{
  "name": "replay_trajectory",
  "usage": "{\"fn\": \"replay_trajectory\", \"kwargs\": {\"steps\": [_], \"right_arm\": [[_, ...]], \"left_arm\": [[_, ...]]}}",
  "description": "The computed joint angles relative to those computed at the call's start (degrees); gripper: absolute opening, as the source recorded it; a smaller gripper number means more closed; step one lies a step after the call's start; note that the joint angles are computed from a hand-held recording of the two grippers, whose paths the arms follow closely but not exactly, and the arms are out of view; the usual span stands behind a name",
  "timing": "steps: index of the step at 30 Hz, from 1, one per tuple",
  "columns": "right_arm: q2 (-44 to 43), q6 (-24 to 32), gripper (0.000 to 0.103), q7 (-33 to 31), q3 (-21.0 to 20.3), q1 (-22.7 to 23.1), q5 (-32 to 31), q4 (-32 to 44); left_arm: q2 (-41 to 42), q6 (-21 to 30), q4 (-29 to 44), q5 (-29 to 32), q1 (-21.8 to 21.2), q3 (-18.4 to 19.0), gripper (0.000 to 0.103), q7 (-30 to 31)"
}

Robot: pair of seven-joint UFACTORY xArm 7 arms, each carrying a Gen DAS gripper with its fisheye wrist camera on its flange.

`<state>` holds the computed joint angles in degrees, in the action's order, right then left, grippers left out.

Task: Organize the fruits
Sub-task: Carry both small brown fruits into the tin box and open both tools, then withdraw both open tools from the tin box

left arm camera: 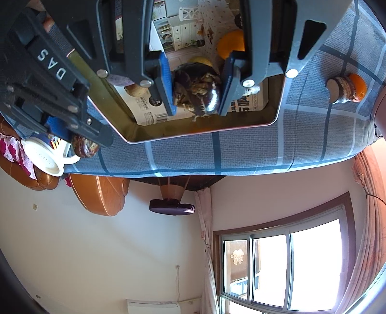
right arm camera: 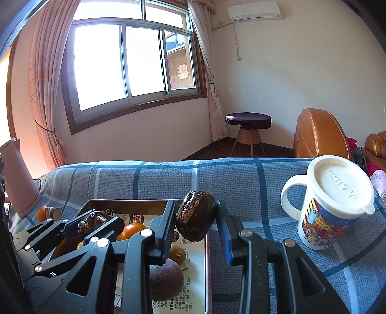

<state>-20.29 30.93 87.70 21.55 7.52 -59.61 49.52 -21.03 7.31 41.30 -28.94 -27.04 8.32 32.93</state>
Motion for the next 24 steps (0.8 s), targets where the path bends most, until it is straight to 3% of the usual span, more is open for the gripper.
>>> {"fn": "replay_trajectory", "kwargs": {"steps": [8, 18, 19, 22, 24], "right_arm": [[2.61, -1.49, 0.036, -4.49, -1.84, 1.72, 4.03, 0.89], [2.96, -15.61, 0.037, -7.27, -4.46, -0.40, 10.92, -2.59], [2.63, -17.09, 0.039, -6.32, -3.82, -1.63, 10.79, -3.08], [2.07, -22.10, 0.058, -5.06, -2.12, -4.80, 11.28, -4.35], [0.44, -21.64, 0.060, -1.27, 2.70, -9.67, 8.18, -4.12]], "left_arm": [[1.63, 3.85, 1.85, 0.01, 2.84, -1.36, 0.036, -1.22], [2.89, 7.08, 3.48, -1.53, 5.69, -2.92, 0.036, -0.15], [2.87, 7.14, 3.49, -1.82, 5.82, -3.02, 0.036, 0.13], [2.86, 7.32, 3.46, -2.03, 6.26, -3.59, 0.036, 0.59], [2.98, 7.57, 3.67, -1.79, 6.59, -4.04, 0.037, 0.56]]}}
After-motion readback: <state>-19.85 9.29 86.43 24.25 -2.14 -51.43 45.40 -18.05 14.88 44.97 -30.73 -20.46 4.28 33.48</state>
